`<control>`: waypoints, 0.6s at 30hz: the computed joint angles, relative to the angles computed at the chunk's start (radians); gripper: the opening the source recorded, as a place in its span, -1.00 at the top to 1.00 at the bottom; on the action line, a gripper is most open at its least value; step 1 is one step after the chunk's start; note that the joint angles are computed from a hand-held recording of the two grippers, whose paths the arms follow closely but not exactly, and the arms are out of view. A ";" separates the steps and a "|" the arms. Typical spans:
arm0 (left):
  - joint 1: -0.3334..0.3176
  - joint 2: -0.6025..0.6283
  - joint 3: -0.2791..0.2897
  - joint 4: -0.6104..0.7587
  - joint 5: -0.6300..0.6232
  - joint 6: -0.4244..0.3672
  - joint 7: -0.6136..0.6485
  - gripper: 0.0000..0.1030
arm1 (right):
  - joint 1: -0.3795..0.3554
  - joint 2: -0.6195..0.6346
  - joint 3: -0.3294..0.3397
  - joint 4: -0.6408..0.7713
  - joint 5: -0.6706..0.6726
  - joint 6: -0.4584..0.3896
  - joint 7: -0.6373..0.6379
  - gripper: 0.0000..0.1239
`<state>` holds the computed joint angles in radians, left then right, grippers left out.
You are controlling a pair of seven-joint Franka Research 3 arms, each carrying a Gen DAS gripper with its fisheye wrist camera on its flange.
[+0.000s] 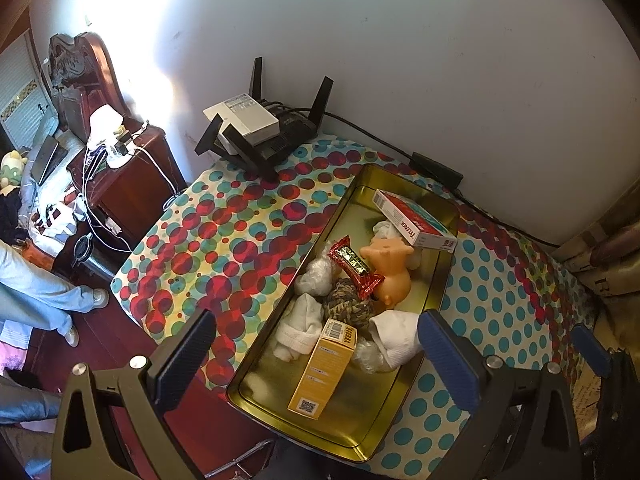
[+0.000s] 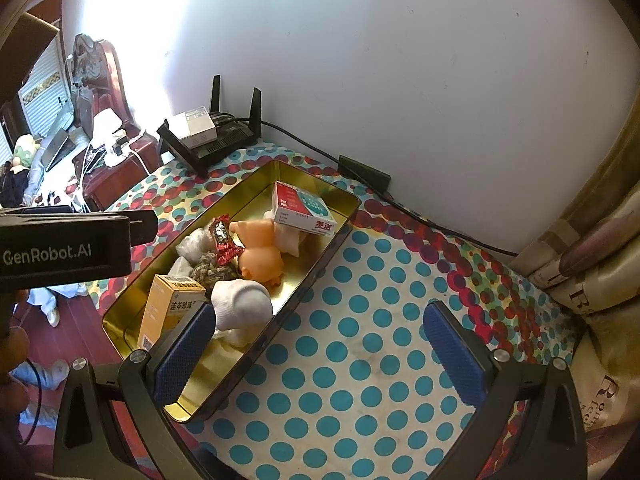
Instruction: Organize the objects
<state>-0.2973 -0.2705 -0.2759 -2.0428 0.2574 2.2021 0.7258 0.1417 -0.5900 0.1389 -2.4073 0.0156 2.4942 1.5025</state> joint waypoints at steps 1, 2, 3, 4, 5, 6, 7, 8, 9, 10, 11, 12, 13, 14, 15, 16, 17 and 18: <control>0.000 -0.001 0.001 -0.001 0.000 0.002 0.003 -1.00 | 0.000 0.000 0.000 0.000 0.000 0.000 0.000 -0.66; 0.000 -0.001 0.000 -0.002 0.001 0.003 0.001 -1.00 | -0.001 0.000 0.001 0.000 -0.002 0.000 0.002 -0.66; 0.001 -0.001 0.000 -0.003 0.004 0.006 -0.001 -1.00 | 0.001 0.000 -0.001 0.000 0.000 0.001 0.000 -0.66; 0.001 -0.001 0.000 -0.005 0.005 0.011 -0.002 -1.00 | 0.001 0.001 -0.001 0.000 0.000 0.001 -0.001 -0.66; 0.001 -0.007 -0.001 -0.015 0.011 0.027 -0.008 -1.00 | -0.001 0.001 0.001 0.001 -0.002 -0.001 0.003 -0.66; 0.003 -0.010 -0.004 -0.019 0.019 0.035 -0.017 -1.00 | 0.000 0.001 0.001 0.001 -0.001 -0.003 0.002 -0.66; 0.004 -0.015 -0.007 -0.025 0.028 0.045 -0.024 -1.00 | 0.001 0.002 -0.001 0.002 0.000 -0.003 0.001 -0.66; 0.007 -0.020 -0.010 -0.031 0.044 0.056 -0.034 -1.00 | 0.000 0.002 -0.001 0.002 -0.001 -0.005 0.001 -0.66; 0.009 -0.021 -0.013 -0.029 0.054 0.057 -0.041 -1.00 | 0.000 0.002 0.000 0.002 -0.002 -0.005 0.002 -0.66; 0.009 -0.022 -0.015 -0.029 0.062 0.058 -0.045 -1.00 | 0.000 0.002 0.000 0.001 -0.002 -0.005 0.002 -0.66; 0.011 -0.019 -0.018 -0.025 0.072 0.052 -0.051 -1.00 | -0.001 0.001 0.001 0.001 -0.003 -0.004 0.003 -0.66; 0.011 -0.016 -0.018 -0.023 0.076 0.047 -0.053 -1.00 | -0.002 0.002 0.002 0.001 -0.006 -0.003 0.004 -0.66; 0.010 -0.016 -0.018 -0.023 0.077 0.046 -0.053 -1.00 | -0.006 0.002 0.006 0.001 -0.011 -0.005 0.009 -0.66; 0.010 -0.014 -0.018 -0.022 0.080 0.042 -0.058 -1.00 | -0.012 0.003 0.011 0.002 -0.019 -0.008 0.016 -0.66; 0.009 -0.014 -0.017 -0.022 0.080 0.042 -0.058 -1.00 | -0.014 0.004 0.013 0.002 -0.023 -0.010 0.020 -0.66; 0.009 -0.014 -0.017 -0.022 0.083 0.043 -0.060 -1.00 | -0.018 0.003 0.016 0.002 -0.031 -0.009 0.027 -0.66; 0.010 -0.014 -0.020 -0.021 0.091 0.042 -0.067 -1.00 | -0.023 0.003 0.021 0.003 -0.039 -0.011 0.034 -0.66; 0.009 -0.013 -0.020 -0.020 0.094 0.042 -0.068 -1.00 | -0.025 0.005 0.022 0.005 -0.044 -0.014 0.041 -0.66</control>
